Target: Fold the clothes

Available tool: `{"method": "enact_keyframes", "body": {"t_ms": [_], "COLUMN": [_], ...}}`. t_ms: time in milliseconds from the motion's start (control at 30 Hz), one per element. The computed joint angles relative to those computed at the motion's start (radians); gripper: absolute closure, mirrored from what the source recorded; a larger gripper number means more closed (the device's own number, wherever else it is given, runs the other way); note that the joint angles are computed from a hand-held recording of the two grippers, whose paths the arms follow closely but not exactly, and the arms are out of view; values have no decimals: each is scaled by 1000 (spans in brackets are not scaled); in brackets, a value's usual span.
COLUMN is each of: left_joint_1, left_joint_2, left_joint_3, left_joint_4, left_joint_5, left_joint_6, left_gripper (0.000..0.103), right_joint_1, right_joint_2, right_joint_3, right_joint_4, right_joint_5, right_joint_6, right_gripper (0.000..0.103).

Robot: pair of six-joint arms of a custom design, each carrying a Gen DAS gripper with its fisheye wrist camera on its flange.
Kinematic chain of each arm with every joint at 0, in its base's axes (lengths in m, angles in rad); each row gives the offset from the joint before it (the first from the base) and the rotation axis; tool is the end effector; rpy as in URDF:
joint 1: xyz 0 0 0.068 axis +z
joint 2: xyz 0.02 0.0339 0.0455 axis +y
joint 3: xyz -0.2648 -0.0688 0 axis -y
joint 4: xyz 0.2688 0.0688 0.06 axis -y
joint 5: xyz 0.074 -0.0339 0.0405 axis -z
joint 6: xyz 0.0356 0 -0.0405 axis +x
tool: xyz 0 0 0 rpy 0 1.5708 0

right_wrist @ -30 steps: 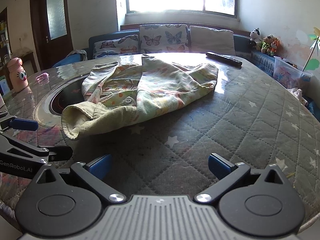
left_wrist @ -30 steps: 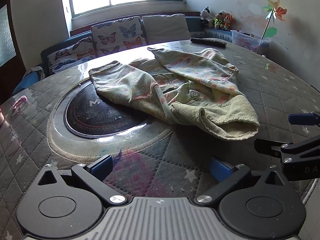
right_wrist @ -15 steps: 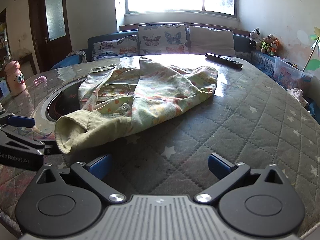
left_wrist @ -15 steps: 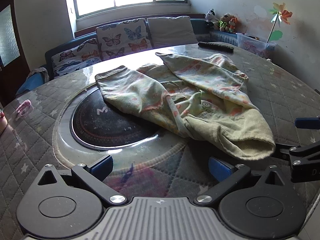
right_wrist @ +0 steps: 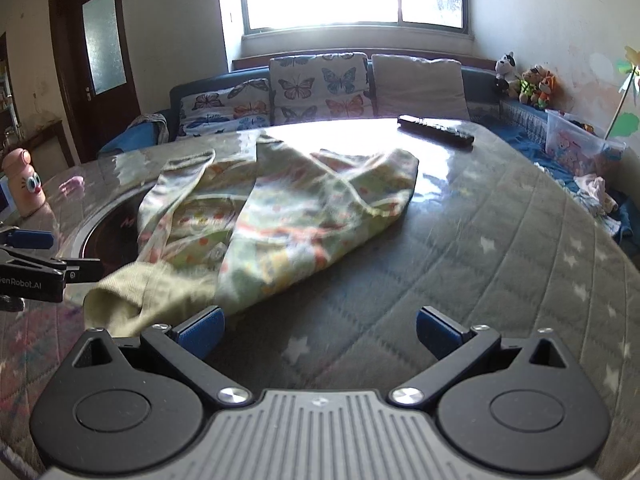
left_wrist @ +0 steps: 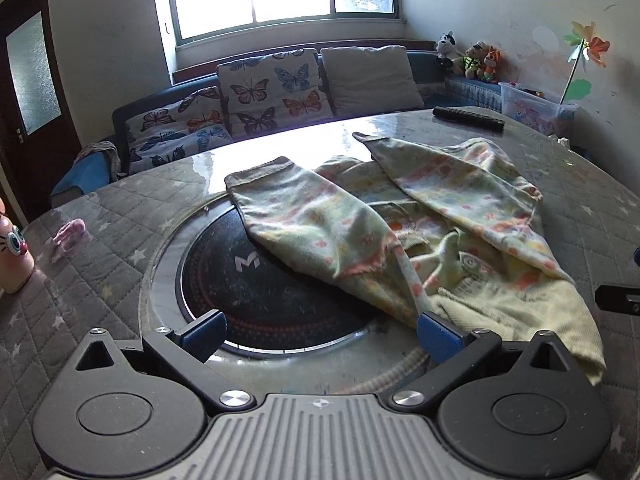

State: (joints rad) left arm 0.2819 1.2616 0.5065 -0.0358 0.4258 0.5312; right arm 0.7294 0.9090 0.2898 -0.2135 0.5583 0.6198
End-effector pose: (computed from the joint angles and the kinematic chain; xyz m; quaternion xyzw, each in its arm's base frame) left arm 0.2453 0.0557 0.1495 0.1921 0.8870 -0.0326 0.4186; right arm 0.1476 0.1066 0.1382 0.0501 0.9007 0.0159 0.4313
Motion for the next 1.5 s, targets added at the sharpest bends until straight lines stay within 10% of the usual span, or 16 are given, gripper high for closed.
{"method": "enact_keyframes", "body": {"t_ms": [633,967,1100,1333,1500], "left_joint_1": [-231,-284,-289,-258,-217], "left_joint_2": [396,671,725,762,696], "left_joint_3": [376,670,724,766,695], "left_joint_4": [72,-9,-39,-90,-49], "left_joint_5": [-177,-242,-245,-212,-192], "left_joint_6": [-160,-208,-187,-190,-201], "left_gripper": [1,18,32,89,96], "right_joint_1": [-404,-492,-515,-530,-532], "right_joint_2": [568,908,1028,1050,922], "right_joint_3": [368,674,787,797,674], "right_joint_4": [314,348,321,324,381], "right_joint_5": [-301,-395,-447,-527,-501], "right_joint_6": [-387,-482,-488,-476,-457], "right_gripper": [10,25,32,87,99]}}
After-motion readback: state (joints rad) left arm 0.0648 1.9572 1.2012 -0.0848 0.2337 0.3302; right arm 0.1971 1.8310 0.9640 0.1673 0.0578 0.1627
